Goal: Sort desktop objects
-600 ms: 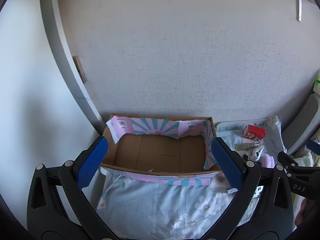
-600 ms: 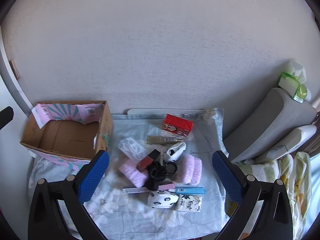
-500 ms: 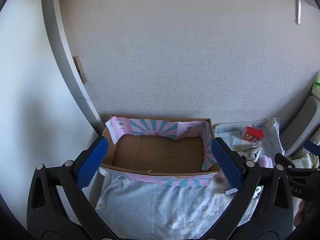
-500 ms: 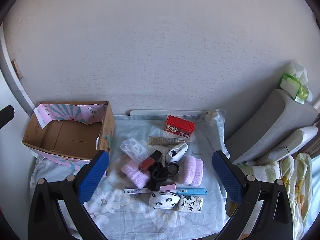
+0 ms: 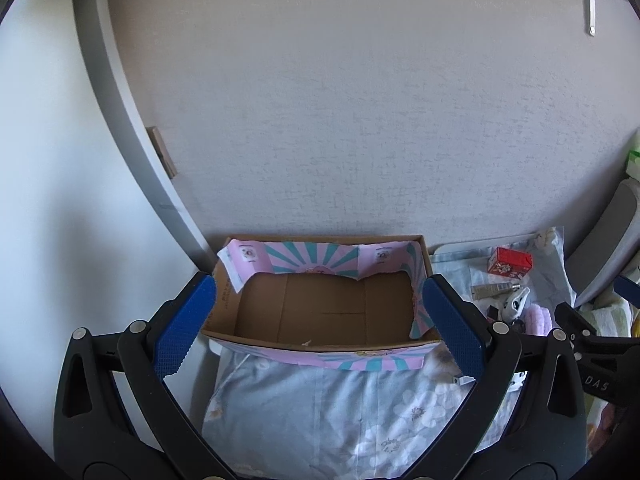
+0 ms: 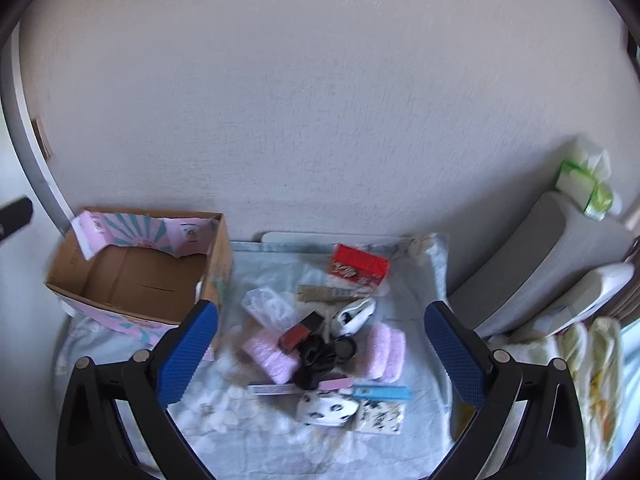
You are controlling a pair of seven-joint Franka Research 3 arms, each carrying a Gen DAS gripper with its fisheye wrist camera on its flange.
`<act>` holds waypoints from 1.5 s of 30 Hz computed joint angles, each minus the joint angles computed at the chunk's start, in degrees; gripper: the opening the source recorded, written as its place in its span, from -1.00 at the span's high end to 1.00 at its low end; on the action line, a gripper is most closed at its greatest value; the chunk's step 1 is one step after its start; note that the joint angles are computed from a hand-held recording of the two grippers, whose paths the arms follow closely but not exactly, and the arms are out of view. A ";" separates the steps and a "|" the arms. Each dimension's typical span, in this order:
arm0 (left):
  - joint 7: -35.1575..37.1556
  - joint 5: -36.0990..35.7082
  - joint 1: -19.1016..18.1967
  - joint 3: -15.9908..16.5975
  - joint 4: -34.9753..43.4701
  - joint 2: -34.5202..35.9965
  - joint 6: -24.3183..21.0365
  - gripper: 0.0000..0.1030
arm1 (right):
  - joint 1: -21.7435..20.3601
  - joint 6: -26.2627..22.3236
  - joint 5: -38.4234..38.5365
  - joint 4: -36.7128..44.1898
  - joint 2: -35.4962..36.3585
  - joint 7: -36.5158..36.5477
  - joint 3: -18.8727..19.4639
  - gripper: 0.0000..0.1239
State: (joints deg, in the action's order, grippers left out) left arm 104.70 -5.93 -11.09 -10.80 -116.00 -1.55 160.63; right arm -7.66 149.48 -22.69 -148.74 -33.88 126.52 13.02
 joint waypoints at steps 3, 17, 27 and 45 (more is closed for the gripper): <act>1.11 -0.47 -0.16 -0.09 -0.09 -0.08 -0.20 -0.99 | 1.10 -1.09 2.23 0.32 0.08 -0.78 -1.35 -0.66; 22.25 -22.93 -0.59 0.42 1.48 -0.47 -5.03 -0.99 | 2.20 1.65 8.48 -2.00 -2.87 -12.81 -5.29 -0.66; 36.41 -33.52 -3.39 -0.16 -0.17 -2.19 -12.30 -0.99 | -3.05 -0.97 12.26 -6.04 -9.49 -22.12 -8.50 -0.66; 39.22 -30.21 -11.14 -4.66 -10.19 0.23 -16.30 -0.98 | -1.65 -1.01 23.30 -17.84 -9.76 -53.20 -20.00 -0.66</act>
